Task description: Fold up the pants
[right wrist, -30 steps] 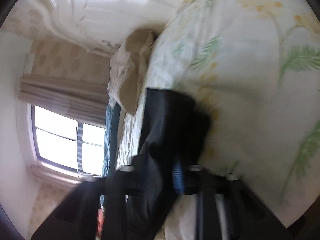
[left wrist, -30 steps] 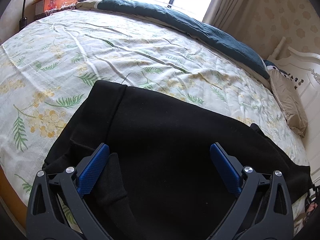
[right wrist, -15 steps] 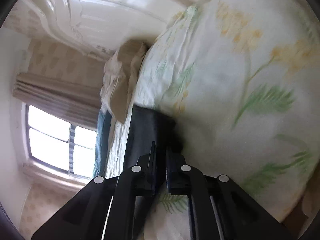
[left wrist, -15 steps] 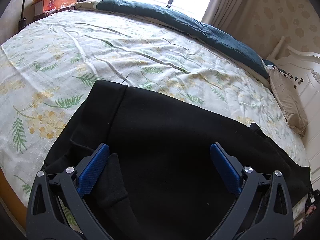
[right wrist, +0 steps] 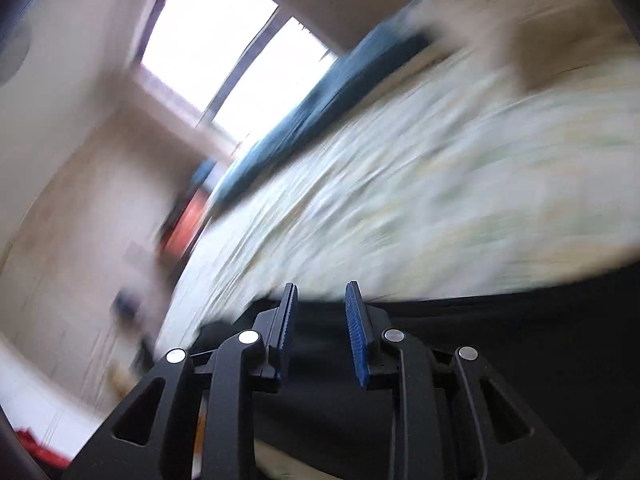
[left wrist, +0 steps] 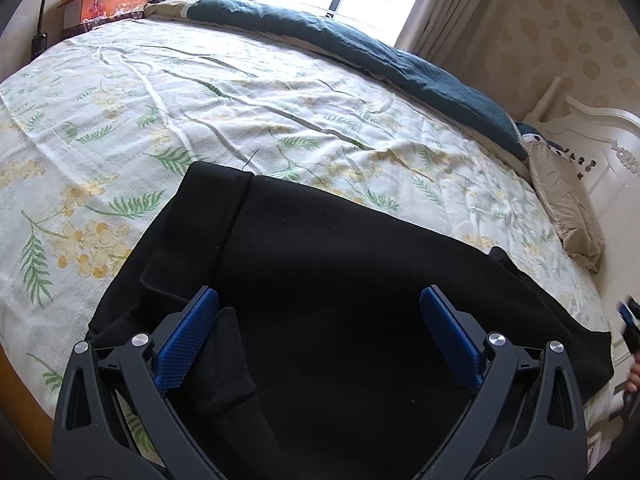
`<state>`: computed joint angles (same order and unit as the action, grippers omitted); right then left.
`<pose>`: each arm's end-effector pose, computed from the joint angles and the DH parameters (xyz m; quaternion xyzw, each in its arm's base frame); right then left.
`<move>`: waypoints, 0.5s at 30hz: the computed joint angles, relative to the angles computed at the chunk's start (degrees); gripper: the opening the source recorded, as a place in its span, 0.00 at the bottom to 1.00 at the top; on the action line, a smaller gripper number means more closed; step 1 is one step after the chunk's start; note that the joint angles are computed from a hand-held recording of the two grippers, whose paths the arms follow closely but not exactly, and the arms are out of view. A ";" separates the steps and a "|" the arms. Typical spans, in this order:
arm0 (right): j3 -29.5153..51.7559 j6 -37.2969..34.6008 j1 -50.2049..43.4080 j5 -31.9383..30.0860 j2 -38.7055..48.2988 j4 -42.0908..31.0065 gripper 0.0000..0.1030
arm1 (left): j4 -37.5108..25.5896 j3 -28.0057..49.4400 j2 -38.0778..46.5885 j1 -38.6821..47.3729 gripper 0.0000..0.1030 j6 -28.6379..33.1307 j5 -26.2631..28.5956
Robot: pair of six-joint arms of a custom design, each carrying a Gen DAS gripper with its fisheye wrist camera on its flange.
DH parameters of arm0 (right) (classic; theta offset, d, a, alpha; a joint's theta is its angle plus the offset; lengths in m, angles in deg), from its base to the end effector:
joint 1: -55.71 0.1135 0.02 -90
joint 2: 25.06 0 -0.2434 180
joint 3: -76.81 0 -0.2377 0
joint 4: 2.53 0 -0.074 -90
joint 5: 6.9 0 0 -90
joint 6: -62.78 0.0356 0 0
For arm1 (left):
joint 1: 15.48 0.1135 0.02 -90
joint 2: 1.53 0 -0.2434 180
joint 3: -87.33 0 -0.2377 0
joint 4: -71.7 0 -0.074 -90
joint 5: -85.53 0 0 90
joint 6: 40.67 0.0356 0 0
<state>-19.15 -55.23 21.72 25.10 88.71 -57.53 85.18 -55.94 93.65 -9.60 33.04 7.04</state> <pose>0.2930 -0.1612 0.1259 0.0233 0.8737 0.3944 0.2839 0.2428 0.0179 0.0764 -0.1390 0.9094 -0.1268 0.3710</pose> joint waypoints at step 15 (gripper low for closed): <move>50.01 16.12 41.08 9.95 39.81 -15.21 0.41 | 1.10 -6.43 -5.83 3.89 0.97 8.54 0.19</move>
<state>30.85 -39.10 62.80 35.06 128.52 -72.74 86.28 -62.37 87.82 -5.71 41.57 7.23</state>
